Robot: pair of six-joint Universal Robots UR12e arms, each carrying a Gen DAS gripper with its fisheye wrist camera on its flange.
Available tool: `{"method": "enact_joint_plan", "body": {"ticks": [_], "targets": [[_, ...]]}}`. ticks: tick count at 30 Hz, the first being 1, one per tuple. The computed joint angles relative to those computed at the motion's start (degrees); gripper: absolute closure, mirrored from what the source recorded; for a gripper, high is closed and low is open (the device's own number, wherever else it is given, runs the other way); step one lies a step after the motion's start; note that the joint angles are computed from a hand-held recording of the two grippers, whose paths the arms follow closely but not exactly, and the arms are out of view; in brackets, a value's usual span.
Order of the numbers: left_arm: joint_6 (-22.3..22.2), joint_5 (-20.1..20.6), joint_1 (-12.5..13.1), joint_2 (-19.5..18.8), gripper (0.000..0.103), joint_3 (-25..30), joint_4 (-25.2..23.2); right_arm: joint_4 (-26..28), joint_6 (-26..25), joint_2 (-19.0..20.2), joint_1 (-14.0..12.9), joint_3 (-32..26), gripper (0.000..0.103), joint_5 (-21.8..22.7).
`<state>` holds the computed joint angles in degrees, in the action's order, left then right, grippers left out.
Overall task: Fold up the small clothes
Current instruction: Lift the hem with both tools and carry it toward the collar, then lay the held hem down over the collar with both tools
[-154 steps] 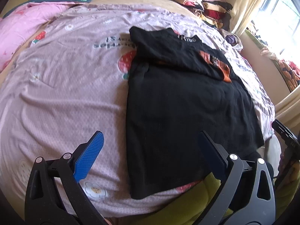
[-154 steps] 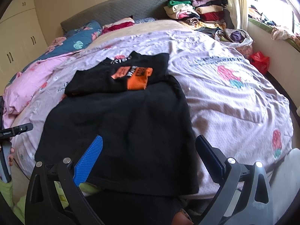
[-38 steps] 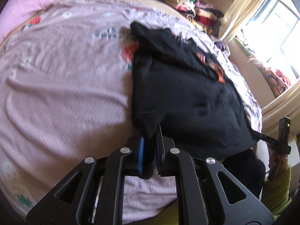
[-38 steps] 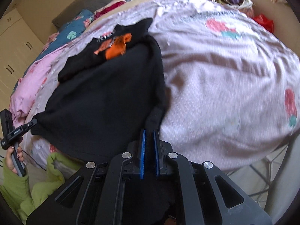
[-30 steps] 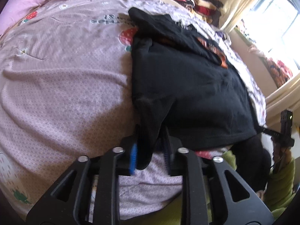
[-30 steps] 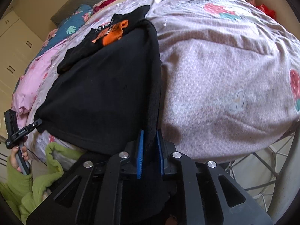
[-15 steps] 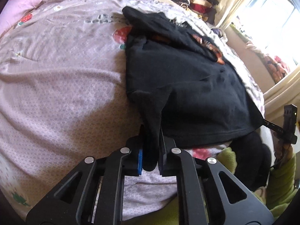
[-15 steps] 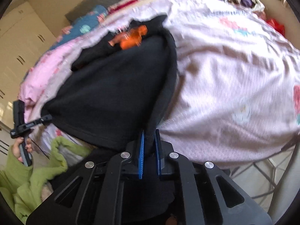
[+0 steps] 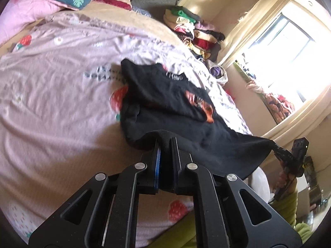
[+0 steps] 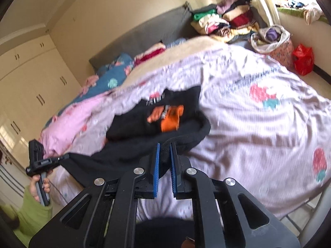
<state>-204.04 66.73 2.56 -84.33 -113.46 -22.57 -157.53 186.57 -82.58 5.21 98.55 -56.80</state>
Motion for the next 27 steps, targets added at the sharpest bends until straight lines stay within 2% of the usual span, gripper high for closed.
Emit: {"method": "enact_joint_plan", "body": {"ticks": [9,19,27], "targets": [[-5.3,-1.9,1.7,-2.7,0.100,1.9,6.1,-5.2,7.6,3.6,0.2,-5.0,0.095,-1.9],[-10.8,-1.6,2.9,-6.4,0.100,5.0,11.2,-5.1,10.5,8.5,1.6,-12.3,0.095,-4.2],[-13.5,-0.3,3.3,-9.6,0.100,8.0,12.5,-0.9,10.7,13.5,2.6,-19.5,0.095,-6.2]]}}
